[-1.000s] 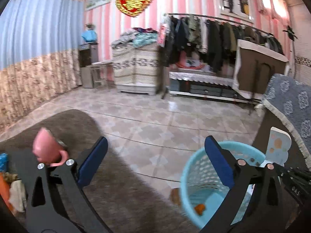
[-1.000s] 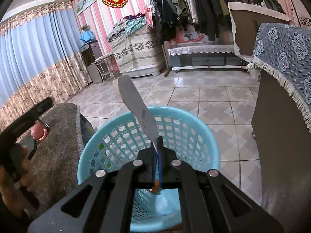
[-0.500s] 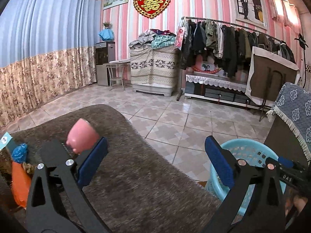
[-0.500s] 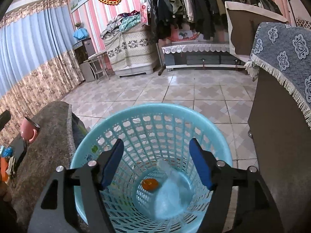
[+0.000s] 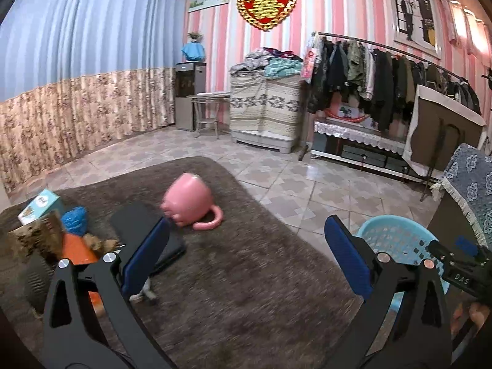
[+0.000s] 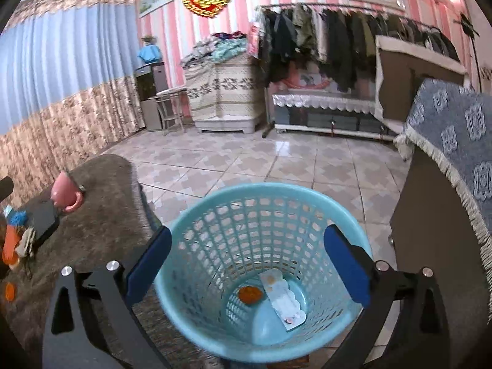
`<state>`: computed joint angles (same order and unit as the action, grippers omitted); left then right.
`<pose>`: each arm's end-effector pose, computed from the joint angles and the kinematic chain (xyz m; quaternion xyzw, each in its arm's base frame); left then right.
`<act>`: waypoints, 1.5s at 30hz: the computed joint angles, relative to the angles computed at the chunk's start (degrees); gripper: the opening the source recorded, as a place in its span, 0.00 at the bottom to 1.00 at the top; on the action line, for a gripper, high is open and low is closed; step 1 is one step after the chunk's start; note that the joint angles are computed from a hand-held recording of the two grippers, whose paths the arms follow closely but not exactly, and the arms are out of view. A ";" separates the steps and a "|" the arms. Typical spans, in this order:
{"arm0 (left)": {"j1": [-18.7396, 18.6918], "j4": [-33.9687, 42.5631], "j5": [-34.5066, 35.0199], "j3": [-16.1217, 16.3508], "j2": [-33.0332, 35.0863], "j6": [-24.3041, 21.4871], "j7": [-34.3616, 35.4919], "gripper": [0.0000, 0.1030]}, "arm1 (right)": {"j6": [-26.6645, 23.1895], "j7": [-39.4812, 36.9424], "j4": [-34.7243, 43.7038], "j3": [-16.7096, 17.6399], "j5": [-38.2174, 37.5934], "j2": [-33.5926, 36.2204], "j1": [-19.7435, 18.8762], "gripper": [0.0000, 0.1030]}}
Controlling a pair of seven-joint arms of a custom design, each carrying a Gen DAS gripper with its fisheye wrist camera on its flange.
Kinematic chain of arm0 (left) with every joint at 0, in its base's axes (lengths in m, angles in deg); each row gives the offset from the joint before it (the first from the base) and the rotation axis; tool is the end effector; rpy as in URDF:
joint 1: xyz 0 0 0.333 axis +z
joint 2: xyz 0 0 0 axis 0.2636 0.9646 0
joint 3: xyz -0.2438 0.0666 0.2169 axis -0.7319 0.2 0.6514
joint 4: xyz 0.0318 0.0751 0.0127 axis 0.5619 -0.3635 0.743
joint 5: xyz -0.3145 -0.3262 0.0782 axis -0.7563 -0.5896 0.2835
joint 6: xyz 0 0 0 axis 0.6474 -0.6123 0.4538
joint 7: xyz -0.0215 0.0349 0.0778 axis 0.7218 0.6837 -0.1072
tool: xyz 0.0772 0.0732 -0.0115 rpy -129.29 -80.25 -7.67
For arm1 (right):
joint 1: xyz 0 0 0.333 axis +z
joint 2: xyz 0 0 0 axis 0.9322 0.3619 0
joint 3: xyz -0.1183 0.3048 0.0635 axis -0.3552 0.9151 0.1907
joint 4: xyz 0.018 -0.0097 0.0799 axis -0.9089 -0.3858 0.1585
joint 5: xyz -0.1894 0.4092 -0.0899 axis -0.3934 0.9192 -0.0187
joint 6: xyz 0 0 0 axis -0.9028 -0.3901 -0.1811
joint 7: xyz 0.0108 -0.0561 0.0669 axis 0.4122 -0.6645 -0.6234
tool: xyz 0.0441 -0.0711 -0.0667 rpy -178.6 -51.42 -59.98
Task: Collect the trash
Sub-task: 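Return the left tool to the rug and grasp the orange lid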
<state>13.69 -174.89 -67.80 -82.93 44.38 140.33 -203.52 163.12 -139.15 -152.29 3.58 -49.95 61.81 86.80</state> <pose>0.6097 -0.0396 0.4661 -0.3937 0.7446 -0.4886 0.2277 0.4562 0.2267 0.4141 -0.3224 0.8005 -0.4468 0.2358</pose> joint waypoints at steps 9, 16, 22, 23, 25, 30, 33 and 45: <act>3.96 -0.88 1.22 3.11 -0.67 -1.10 -0.56 0.95 | -1.40 -3.46 6.50 1.54 -2.34 4.71 3.31 0.95; 7.50 -0.70 0.58 4.69 0.57 -1.27 0.57 0.95 | 0.14 -5.77 12.53 1.05 -5.09 10.25 6.20 0.95; 10.40 0.76 -0.77 5.28 3.28 1.25 2.40 0.95 | 0.94 -8.31 16.70 -0.04 -6.34 14.91 8.73 0.95; 10.93 1.15 0.19 5.32 3.87 1.21 1.34 0.95 | 1.07 -8.63 17.18 -0.30 -6.43 15.50 9.11 0.95; 11.88 1.86 1.29 5.29 4.98 1.19 0.25 0.95 | 1.86 -9.27 17.73 -0.91 -6.44 16.31 9.63 0.96; 13.79 3.02 2.59 4.85 7.43 2.60 -0.55 0.95 | 3.52 -10.26 19.01 -2.00 -6.00 18.15 10.52 0.96; 15.03 3.74 11.95 4.94 9.32 -0.44 -9.37 0.95 | 3.34 -12.00 20.51 -2.52 -4.44 19.95 11.01 0.96; 14.25 2.59 22.50 1.32 11.18 3.41 -12.87 0.91 | 7.70 -13.97 22.59 -5.13 -0.20 23.62 11.38 0.96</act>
<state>27.94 -172.30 -45.30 -81.61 55.56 143.74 -216.39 170.82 -153.12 -129.70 -1.55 -50.15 85.43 98.18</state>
